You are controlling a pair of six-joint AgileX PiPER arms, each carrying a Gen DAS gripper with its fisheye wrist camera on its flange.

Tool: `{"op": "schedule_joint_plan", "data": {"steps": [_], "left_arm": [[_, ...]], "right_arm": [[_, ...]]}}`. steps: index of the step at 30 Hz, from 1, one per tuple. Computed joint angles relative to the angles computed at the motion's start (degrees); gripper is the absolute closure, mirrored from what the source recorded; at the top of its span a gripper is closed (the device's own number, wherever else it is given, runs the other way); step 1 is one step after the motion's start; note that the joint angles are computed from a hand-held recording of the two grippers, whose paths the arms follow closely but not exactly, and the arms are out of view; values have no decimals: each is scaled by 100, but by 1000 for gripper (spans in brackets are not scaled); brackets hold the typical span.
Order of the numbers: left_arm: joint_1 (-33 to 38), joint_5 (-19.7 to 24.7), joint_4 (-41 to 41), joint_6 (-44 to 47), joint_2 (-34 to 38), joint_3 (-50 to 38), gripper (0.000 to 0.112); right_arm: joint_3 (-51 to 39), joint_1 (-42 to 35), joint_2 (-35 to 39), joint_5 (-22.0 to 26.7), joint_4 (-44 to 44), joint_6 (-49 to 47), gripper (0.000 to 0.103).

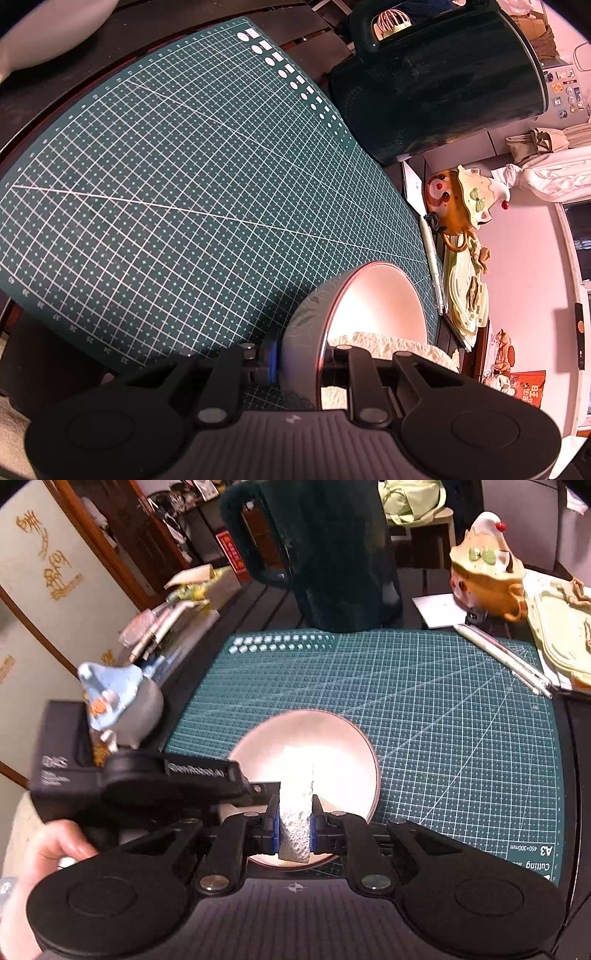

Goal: Clean bowl

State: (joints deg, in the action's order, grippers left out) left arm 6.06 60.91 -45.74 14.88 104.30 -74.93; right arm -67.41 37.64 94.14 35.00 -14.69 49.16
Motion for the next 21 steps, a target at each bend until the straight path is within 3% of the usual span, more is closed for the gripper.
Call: {"op": "schedule_joint_plan", "data": {"steps": [2,9,14,15,20,21], "left_arm": [[-4,-15,-4,8,7,5,94],[-10,-10,18,-3,-12,10,94],[3,-1,26,5,-27,26,94],[4,-4,24,6,-28,30,94],[-20,-32,22,-6,1,11,94],[-17,-37,17,4,9,13,94]], "right_arm": [[-229,375,187,467,-889,501,91],[-518,1066,275,1520,-2413,1243,91],[-305,906,-332,1598,-2724,1665,91],[-261,859,-400,1506,-2685,1679,91],[149,155,-689,66,-947,757,91],[103,142,-584,69,-794,584,91]]}}
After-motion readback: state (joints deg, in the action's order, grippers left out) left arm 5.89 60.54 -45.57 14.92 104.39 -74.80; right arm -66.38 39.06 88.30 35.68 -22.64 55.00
